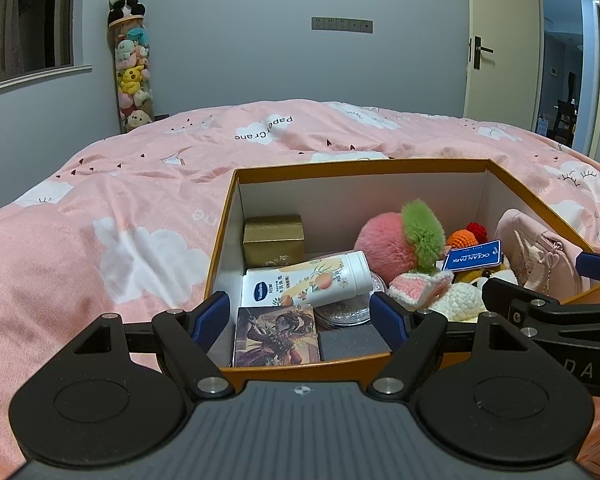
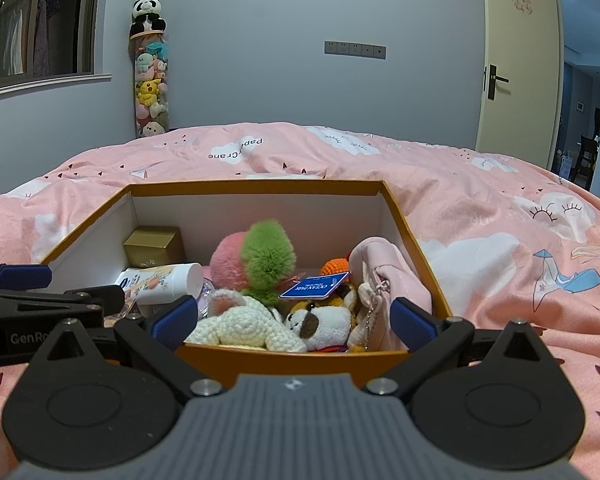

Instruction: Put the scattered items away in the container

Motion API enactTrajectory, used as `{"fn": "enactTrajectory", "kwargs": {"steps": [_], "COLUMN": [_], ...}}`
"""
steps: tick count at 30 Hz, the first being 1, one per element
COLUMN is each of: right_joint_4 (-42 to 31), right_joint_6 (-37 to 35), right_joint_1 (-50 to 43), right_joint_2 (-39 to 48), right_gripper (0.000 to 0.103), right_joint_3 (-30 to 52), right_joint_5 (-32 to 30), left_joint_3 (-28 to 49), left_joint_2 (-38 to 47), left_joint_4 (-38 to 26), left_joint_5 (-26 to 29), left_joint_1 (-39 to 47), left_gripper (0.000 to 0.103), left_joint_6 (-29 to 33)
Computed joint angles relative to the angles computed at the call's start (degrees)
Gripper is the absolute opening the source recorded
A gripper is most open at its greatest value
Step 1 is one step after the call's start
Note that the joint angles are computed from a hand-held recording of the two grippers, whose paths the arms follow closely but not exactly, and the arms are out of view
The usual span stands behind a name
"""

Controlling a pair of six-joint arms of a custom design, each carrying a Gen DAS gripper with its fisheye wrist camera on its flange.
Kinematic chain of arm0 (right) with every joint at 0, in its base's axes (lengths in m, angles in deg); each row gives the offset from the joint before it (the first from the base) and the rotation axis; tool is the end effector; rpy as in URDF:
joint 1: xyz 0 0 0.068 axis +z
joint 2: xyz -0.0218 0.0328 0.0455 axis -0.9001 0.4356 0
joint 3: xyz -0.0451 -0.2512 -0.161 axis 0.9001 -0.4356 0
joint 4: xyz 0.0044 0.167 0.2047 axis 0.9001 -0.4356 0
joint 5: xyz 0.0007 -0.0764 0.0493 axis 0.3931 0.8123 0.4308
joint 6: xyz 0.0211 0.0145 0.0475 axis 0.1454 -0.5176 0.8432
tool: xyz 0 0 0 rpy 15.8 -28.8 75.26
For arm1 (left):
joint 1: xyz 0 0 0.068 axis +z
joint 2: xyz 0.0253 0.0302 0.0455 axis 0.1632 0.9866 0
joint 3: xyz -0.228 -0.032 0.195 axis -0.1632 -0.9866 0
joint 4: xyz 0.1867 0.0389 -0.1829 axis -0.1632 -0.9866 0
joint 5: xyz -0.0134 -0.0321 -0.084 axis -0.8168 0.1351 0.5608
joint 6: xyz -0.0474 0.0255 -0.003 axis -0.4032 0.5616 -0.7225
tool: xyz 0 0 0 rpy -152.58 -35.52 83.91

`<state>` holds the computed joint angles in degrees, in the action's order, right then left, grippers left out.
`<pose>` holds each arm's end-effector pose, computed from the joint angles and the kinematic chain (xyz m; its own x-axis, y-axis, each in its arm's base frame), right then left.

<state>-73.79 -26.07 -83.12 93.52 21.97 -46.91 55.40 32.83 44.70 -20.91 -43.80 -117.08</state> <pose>0.2025 -0.0530 0.2364 -0.4343 -0.1077 -0.8943 -0.1930 0.9809 -0.0244 0.1589 -0.1665 0.2148 -0.5285 -0.0946 -0.8436 -0.2020 0.9792 0.0167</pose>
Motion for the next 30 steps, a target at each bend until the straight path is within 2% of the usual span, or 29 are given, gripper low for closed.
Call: {"fn": "enactTrajectory", "kwargs": {"steps": [30], "right_joint_4": [0.33], "right_joint_6": [0.05], "right_joint_1": [0.04], "right_joint_2": [0.0], "right_gripper": [0.102], "right_joint_3": [-0.24], "right_joint_5": [0.04], "left_joint_3": [-0.35], "left_joint_2": [-0.4], "left_joint_4": [0.8], "left_joint_5": [0.6], "left_joint_1": [0.31], "left_gripper": [0.091], "left_joint_6": [1.09]}}
